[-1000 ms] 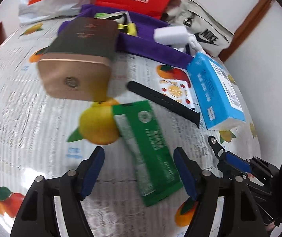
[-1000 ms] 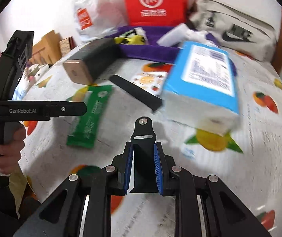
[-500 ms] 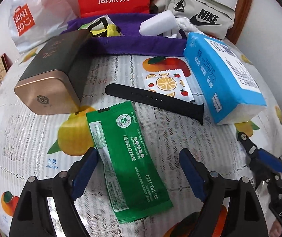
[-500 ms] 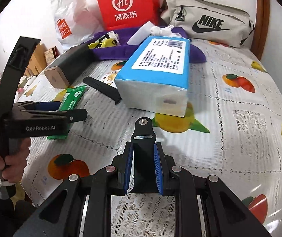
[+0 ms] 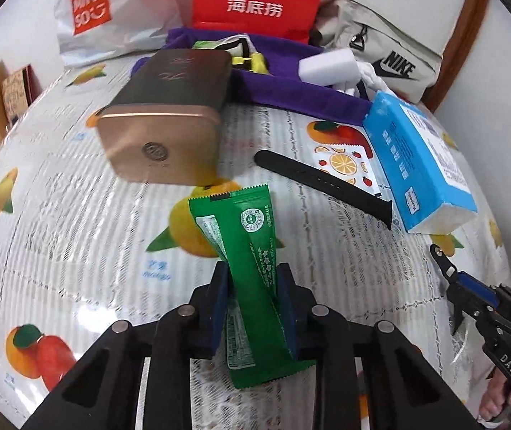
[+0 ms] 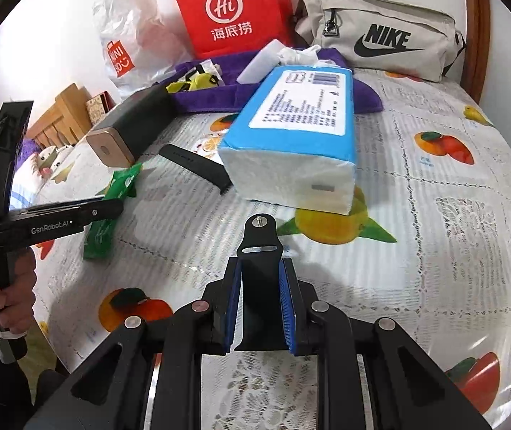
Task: Organize soft objects
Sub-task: 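Carry the green packet in the left tool over the purple towel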
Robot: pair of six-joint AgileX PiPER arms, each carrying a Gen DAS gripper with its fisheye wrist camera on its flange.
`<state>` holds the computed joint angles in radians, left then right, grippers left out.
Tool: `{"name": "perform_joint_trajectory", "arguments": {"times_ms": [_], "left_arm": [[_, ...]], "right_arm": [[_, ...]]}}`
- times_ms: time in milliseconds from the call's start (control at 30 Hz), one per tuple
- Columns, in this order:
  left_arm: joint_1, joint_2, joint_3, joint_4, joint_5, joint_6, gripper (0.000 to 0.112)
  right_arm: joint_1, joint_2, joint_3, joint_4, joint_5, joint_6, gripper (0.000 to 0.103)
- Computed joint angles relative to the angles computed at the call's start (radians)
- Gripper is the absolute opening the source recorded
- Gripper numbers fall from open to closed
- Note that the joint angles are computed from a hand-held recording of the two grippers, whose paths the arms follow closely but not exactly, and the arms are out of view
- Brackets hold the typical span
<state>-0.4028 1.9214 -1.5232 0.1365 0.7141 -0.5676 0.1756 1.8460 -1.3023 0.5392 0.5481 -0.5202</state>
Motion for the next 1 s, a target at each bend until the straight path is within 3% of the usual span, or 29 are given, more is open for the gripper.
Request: {"name": "perform_joint_trajectory", "arguments": {"times_ms": [600,1000], "left_arm": [[0.052,-0.154,0.123,-0.072,-0.067,0.055,0.023],[0.100,-0.167,0.016,-0.056,-0.027,0.069,0.023]], "right_arm": [[0.037,-0.051,-0.065,-0.085,0.055,0.113,0.021],[0.037,-0.009,-0.272,-0.101,0.149,0.141,0.021]]}}
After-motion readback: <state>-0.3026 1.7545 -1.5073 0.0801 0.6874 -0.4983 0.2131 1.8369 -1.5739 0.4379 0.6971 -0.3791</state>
